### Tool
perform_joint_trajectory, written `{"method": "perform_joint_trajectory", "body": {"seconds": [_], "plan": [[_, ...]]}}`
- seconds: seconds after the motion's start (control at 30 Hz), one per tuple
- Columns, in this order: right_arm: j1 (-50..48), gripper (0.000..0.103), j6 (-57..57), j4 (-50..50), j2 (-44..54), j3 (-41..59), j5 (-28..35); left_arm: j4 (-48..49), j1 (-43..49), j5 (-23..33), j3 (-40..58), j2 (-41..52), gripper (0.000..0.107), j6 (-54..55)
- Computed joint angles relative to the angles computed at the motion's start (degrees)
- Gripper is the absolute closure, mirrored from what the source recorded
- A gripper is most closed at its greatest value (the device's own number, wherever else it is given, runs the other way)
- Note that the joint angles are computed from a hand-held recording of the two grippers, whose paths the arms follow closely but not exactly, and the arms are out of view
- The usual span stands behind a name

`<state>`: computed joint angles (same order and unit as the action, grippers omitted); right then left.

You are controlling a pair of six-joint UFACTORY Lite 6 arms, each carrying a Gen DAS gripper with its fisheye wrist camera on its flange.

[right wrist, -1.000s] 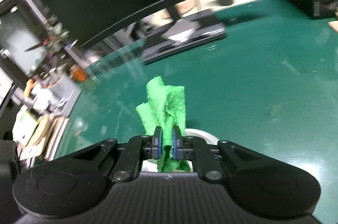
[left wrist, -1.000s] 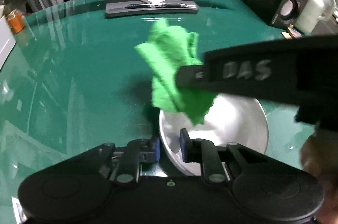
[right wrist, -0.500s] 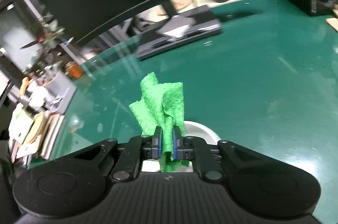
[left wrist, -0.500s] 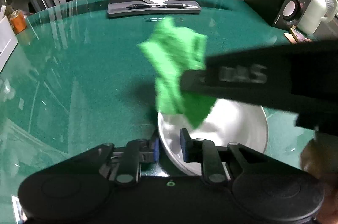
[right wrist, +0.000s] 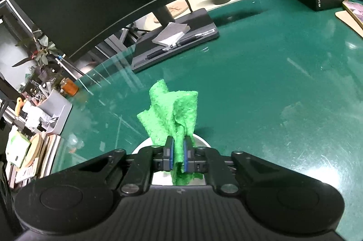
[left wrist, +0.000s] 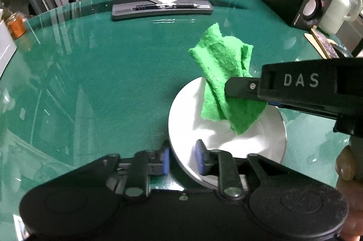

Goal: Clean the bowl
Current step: 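Wipe the cloth across the bowl's inside toward the rim, right gripper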

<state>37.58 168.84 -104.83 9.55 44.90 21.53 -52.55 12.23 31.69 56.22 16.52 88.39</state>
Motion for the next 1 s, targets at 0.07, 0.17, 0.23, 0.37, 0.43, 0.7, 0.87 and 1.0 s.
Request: {"method": "perform_joint_trajectory", "body": {"seconds": [0.07,0.17,0.23,0.37,0.43,0.7,0.87,1.0], "plan": [[-0.17,0.096,0.95,-0.82,-0.33,-0.54,-0.09,-0.20,-0.69,-0.24,1.18,1.12,0.069,0.10],[-0.18,0.096,0.49,-0.42,-0.66,-0.91,-0.05,-0.10,-0.31,1.07,2.66,2.50,0.086,-0.97],[-0.19,0.096,-0.89,0.49,-0.22,-0.27,-0.16,-0.53,0.28,1.35,2.06,2.13,0.087,-0.84],[-0.99,0.093,1.55,-4.67,2.63,2.85,-3.07,-2.66,1.39,0.58,-1.82,-0.71,0.087,2.06],[-0.62,0.093,1.54,-5.74,4.14,4.63,-3.51,-3.56,1.56,-0.01,-3.43,-2.01,0.087,3.20],[-0.58,0.098,0.28,0.52,0.81,0.14,-1.37,-3.45,1.51,0.46,-3.06,-1.82,0.087,1.85],[0.02,0.095,-2.99,3.67,0.90,0.65,-1.17,-3.69,1.62,0.13,-4.09,-2.73,0.086,2.70],[-0.70,0.095,-2.57,-0.20,4.76,5.67,-3.41,-3.47,1.42,-1.02,-4.98,-3.73,0.085,2.76]]}}
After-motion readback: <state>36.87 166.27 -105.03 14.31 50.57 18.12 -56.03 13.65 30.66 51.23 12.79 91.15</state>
